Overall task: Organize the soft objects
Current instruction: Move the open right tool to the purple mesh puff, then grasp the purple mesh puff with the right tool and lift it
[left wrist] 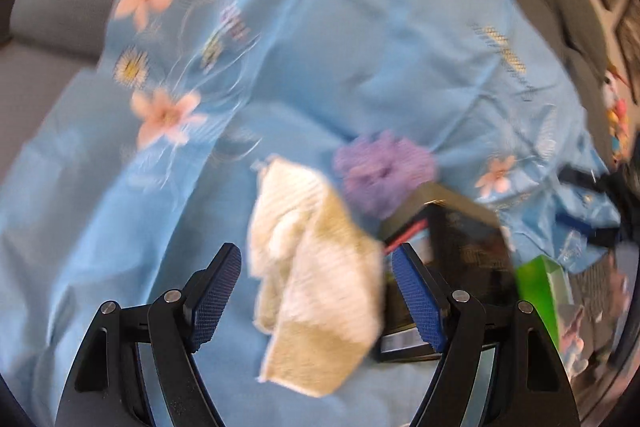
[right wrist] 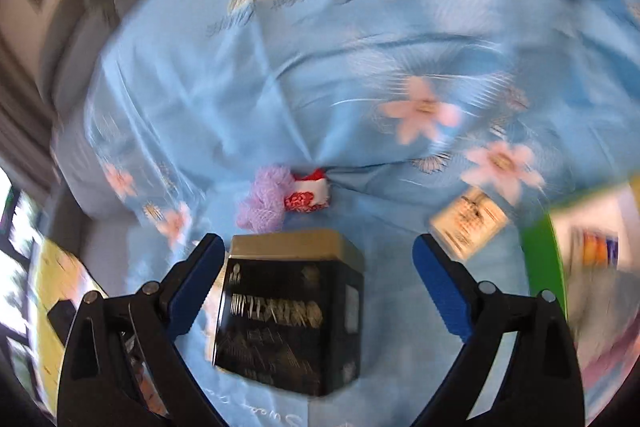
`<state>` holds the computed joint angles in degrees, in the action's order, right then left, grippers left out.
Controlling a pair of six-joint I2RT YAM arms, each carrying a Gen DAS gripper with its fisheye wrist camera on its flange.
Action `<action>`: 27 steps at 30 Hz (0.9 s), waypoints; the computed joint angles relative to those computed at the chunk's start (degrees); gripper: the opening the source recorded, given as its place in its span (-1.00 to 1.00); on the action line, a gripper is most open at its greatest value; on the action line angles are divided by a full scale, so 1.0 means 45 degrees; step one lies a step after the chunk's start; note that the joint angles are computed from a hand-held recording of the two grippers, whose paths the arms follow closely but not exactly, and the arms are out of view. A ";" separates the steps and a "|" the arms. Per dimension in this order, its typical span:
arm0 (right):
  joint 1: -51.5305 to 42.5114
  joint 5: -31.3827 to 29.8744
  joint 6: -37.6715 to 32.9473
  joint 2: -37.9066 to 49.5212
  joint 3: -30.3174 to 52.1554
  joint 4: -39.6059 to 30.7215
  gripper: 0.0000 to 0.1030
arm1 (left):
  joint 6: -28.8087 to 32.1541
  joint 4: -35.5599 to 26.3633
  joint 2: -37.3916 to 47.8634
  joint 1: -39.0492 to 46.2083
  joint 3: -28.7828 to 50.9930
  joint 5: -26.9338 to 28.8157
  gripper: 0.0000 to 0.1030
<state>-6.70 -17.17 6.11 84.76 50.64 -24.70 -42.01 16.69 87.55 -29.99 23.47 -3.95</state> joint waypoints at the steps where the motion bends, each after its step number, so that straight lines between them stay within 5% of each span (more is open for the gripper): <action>1: 0.0747 0.0669 -0.0089 0.1123 0.1124 -0.0450 0.85 | -0.0121 0.0051 0.0111 0.0229 -0.0037 0.0265 0.52; 9: 0.3224 0.2753 0.0161 0.9564 0.9286 -0.4283 0.83 | -0.0497 0.0706 -0.0386 0.1190 -0.0801 0.1276 0.52; 14: 0.3869 0.3935 0.0289 1.2321 1.2307 -0.5968 0.78 | -0.0509 0.0798 -0.0780 0.1887 -0.1077 0.2013 0.52; 19: 0.3617 0.3285 0.0575 1.3555 1.3585 -0.6660 0.66 | -0.0513 0.0760 -0.0960 0.2096 -0.1166 0.2373 0.52; 27: 0.3317 0.3333 0.0319 1.2163 1.1647 -0.4999 -0.22 | -0.0553 0.0714 -0.0992 0.2159 -0.1157 0.2422 0.52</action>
<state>8.23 -2.17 7.55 139.49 103.05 -47.19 -44.50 19.90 83.08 -20.28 18.26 6.95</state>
